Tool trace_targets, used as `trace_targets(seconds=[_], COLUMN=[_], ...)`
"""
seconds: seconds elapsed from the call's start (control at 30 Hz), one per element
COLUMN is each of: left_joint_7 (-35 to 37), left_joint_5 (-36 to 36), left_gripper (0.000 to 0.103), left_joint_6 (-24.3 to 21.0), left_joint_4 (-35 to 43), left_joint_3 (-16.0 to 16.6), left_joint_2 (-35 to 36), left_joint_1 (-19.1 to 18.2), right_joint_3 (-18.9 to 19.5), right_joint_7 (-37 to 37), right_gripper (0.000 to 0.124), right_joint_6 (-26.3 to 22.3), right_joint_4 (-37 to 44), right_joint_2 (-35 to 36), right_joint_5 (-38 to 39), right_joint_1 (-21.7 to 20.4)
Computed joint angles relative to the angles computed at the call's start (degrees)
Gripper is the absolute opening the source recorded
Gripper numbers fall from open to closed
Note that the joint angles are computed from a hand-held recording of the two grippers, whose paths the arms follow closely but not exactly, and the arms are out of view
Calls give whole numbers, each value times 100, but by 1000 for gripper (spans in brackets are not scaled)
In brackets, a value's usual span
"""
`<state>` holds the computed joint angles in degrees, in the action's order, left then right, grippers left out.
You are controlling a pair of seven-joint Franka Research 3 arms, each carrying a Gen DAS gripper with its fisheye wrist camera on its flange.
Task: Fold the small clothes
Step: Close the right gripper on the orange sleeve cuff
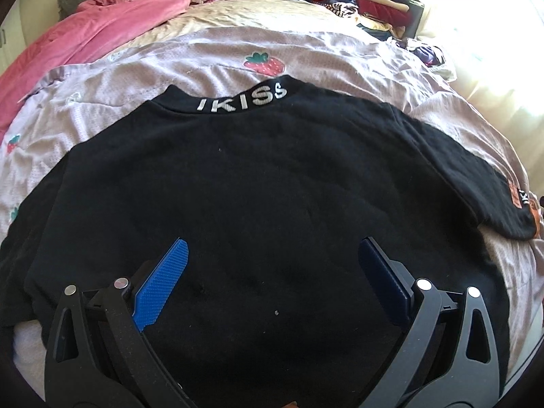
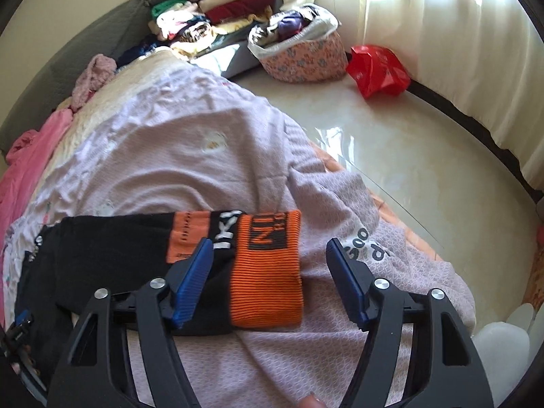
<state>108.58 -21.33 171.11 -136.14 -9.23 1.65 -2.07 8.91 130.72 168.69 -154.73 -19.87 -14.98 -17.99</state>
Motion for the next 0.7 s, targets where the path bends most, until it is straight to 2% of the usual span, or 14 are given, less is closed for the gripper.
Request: trace_targets(seconds=[0.13,0.17,0.23,0.3,0.33,0.5,0.6,0.7], left_joint_7=[637,802,1123,1268,1389,2016,2347,2612], left_joint_5=[-630,-817,-1133,-1257,-1365,-2034,-2375,-2611], left_gripper=[94,94,94,94,94,94,94,94], left_joint_6=[-6,-8,42,83,85,-98,-183,-221], left_joint_4=[-16,-12,-20,-37,-47,0,-14,-34], left_joint_3=[-58,-76,-110,-120,-129,-107,-32,67], left_joint_2=[33,33,36,33,14,-72,-188,-291], left_joint_1=[45,57,58,42,40,-25,-105,-207], right_joint_3=[23,-74,-344,-264,-304,-170,6,341], right_joint_7=[14,-36,-236,-66,-104,-393,-524,-634], right_gripper=[54,40,32,19,8,7,7,7], right_joint_6=[56,35,69,141,237,474,542,513], right_joint_4=[144,196,246,237,193,68,107,313], right_joint_2=[314,427,588,590,542,218,26,-77], right_joint_5=[-93,-9,308,159,206,325,470,455], right_joint_1=[-48,59,376,313,395,481,537,574])
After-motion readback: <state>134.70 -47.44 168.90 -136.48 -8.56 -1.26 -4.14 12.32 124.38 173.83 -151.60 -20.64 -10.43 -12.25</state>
